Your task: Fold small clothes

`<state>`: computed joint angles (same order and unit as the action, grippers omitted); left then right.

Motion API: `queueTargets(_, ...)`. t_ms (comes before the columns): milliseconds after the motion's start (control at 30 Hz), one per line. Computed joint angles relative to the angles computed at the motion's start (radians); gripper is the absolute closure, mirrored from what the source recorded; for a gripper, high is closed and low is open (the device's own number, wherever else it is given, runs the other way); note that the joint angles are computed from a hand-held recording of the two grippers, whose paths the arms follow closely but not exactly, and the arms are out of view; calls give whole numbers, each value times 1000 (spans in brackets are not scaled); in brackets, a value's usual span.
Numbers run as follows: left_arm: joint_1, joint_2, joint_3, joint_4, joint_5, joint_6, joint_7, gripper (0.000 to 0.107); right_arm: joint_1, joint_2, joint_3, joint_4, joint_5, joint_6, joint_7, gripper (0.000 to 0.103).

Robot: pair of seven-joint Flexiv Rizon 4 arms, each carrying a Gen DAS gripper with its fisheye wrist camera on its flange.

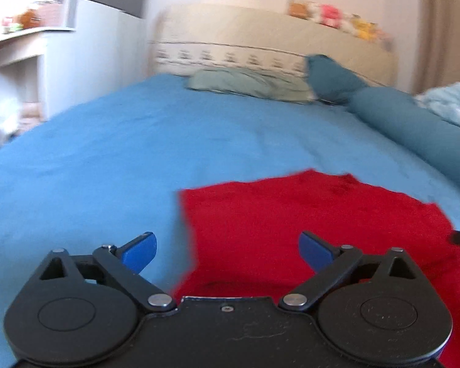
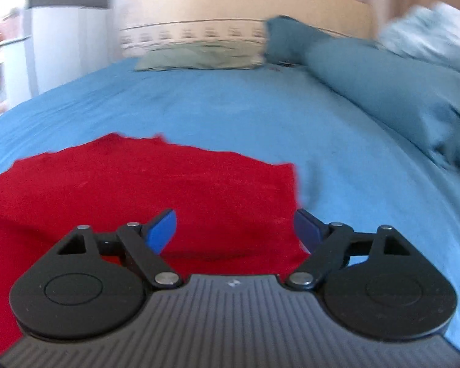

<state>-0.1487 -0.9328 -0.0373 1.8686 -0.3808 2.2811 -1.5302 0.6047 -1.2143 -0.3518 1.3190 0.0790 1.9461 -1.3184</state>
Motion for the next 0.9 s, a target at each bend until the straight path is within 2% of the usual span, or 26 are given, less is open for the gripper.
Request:
queueTargets(100,24,-21,-33,-29,36,-65,-4,6,-36,-27,47,-70,-42,-49,18,4)
queueTargets(167,34,-29,-41,-36,35,-128,-13,6,-49,-48,50,-120,-42,-150,87,4)
queueTargets(200,22,-33,-24,-40,28,-146,-7,6,-69,-58,70,-139,-48,-170,117,4)
queueTargets(233,-14,-35,12,-46,5,-158,12,6,-93,-67,101,-144,-51,-133,135,3)
queueTargets(300,-79,-35,74,-59,-53,-204,54,5,-90,-68,91,-133,-55,-113,169,3)
queueTargets(400,-100,-38,88,-66,-79,-209,65,4,-94,-56,85,-129,-113,-137,204,3)
queueTargets(467,-122,-9,102,-39,-115,-227,66,7,-110,-7,124,-67,-116,-93,204,3)
queueTargets(533,-131,46,99,20,-133,-211,42,7,-131,69,164,40,-125,4,182,3)
queueTargets(667,-247,202,167,177,-265,-161,40,6,-141,263,192,290,-124,139,84,2)
queueTargets(800,-379,379,202,345,-434,-115,134,4,-131,473,215,555,-93,208,-45,0)
queueTargets(867,-413,463,183,429,-478,-98,160,4,-163,574,263,682,-106,199,-88,0)
queueTargets(900,-412,496,166,466,-479,-96,158,4,-209,616,310,732,-141,178,-89,0)
